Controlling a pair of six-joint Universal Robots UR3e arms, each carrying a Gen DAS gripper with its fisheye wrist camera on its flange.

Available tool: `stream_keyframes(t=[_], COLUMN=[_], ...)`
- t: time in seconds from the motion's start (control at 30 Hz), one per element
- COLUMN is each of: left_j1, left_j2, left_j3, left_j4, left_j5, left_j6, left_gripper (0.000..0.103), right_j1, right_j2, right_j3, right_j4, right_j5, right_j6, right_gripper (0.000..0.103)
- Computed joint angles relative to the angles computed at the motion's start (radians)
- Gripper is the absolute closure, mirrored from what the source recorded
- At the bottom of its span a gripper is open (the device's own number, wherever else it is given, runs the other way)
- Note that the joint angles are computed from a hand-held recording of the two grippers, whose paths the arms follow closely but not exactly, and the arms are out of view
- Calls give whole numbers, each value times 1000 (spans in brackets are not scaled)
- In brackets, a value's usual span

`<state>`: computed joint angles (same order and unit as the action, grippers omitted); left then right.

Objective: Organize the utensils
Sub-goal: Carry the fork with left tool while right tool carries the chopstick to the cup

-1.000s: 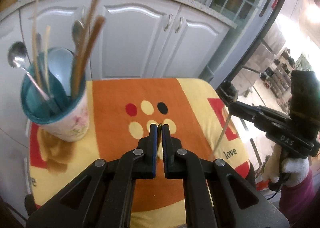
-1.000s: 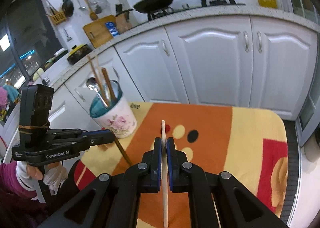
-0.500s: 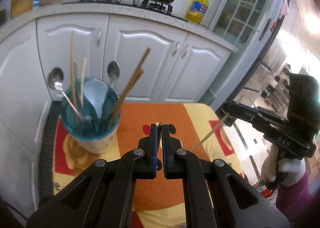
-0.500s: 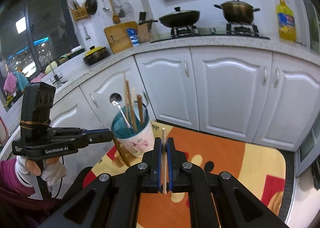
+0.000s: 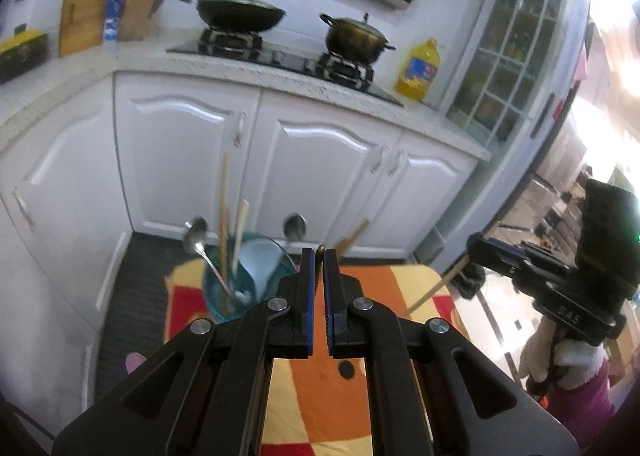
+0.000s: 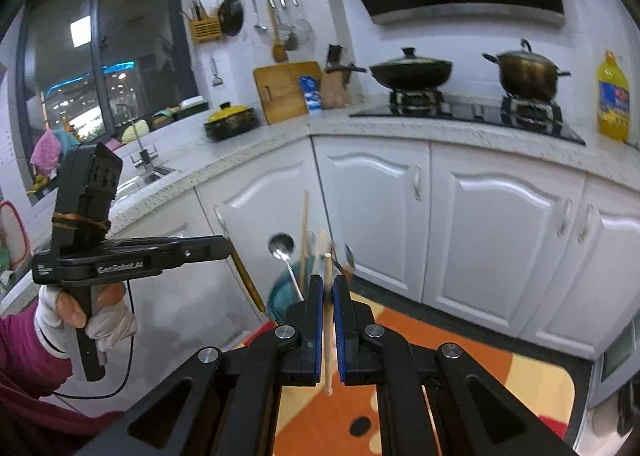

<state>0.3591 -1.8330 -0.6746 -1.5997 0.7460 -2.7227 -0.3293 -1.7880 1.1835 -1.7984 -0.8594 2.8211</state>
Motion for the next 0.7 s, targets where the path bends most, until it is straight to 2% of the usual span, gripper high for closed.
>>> stream_keyframes(t=[0.17,0.27,0.57,0.7], left_j1=[8,0,-40,-50], left_j2=[-69,-92,-108,-123], left_j3=[92,96,-39,-71], left_j4=[15,44,201,231], left_j5=[25,45,125,145], left_j6=[-44,-65,-124,-141], left_gripper=[101,101,101,101], right_j1=[88,156,362,381], right_j2=[110,188,409,467], right_j3=[-132,-216,-380,-404], right_j4=[-54,-102,-222,-235], right_j5=[-21,-76,-310,-318], right_j6=[76,122,180,195], right_gripper=[98,98,98,98])
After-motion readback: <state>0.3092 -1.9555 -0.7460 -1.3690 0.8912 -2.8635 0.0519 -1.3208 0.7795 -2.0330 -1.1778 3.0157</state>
